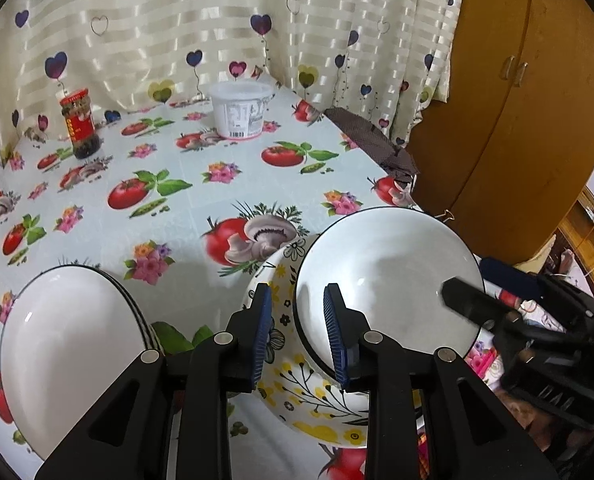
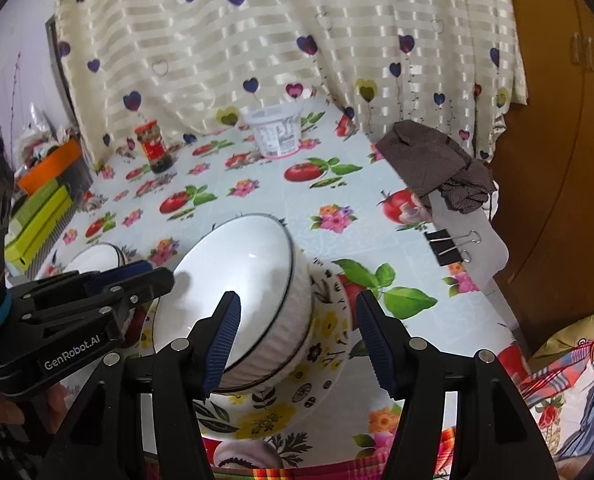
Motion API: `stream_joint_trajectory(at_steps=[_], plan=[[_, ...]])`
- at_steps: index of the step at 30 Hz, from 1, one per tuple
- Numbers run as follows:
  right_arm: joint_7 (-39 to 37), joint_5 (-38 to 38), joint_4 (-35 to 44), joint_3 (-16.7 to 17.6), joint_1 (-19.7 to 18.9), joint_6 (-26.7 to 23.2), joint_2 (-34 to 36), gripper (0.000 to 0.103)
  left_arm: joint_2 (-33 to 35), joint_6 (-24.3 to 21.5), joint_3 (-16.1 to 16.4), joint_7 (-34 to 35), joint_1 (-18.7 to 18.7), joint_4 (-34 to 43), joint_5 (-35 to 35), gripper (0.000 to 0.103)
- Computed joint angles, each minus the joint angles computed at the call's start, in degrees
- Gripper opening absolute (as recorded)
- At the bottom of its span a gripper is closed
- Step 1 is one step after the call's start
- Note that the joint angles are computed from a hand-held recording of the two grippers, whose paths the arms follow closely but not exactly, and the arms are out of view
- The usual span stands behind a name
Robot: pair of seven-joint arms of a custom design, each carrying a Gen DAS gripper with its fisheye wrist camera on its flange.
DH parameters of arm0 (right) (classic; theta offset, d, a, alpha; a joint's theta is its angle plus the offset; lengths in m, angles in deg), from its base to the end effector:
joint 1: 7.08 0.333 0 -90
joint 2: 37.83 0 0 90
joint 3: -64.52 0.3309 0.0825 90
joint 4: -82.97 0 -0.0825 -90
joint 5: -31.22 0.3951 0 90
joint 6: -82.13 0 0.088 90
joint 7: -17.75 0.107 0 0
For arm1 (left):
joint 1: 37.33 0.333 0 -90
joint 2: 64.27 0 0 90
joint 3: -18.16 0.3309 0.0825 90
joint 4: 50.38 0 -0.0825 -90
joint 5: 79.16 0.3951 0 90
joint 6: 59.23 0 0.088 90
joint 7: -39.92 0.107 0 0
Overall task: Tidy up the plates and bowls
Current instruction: 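Open both grippers and regrip the floral plate rim beneath the bowls, then lift the floral plate holding both bowls with both grippers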
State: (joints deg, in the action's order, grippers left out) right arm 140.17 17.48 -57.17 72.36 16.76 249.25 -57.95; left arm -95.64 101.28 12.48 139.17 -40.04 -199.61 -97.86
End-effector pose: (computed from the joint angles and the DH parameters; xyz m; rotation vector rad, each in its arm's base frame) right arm 0.4023 0.2720 0.5336 -1.8322 1.4825 -0.4623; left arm 0.4195 -0.0504 0.5251 -1.7903 1.8780 -0.8671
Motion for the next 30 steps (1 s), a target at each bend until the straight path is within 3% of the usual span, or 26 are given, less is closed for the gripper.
stream_joint_trajectory(at_steps=[3, 6, 9, 11, 14, 30], plan=[[1.8, -1.1, -1.2, 0.6, -1.9, 0.3, -1.8, 0.063, -0.6, 0.7, 0.7, 0.9, -0.7, -0.4, -0.2, 0.029], [1.5, -0.3, -2.6, -0.8, -1.6, 1.5, -3.2, 0.072, -1.1, 0.6, 1.2, 1.6, -1.0, -0.8, -1.1, 0.030], [4.0, -1.9, -3.8, 0.4, -4.2, 1.5, -4.9, 0.072, -1.7, 0.6, 1.6, 2.0, -1.1, -1.2, -1.8, 0.044], [3.2, -0.6, -4.9, -1.6, -2.9, 2.6, -5.7, 0.072, -2.3, 1.0, 1.9, 2.6, -1.3, -1.7, -2.2, 0.045], [4.3, -1.9, -5.2, -0.1, -5.1, 1.5, -6.3, 0.072, -2.6, 1.1, 1.7, 2.0, -0.8, -2.0, -2.6, 0.045], [-5.4, 7.3, -5.1, -5.7, 2.8, -0.4, 0.0, 0.072, -2.9, 0.5, 1.5, -0.4, 1.5, -3.4, -1.8, 0.045]])
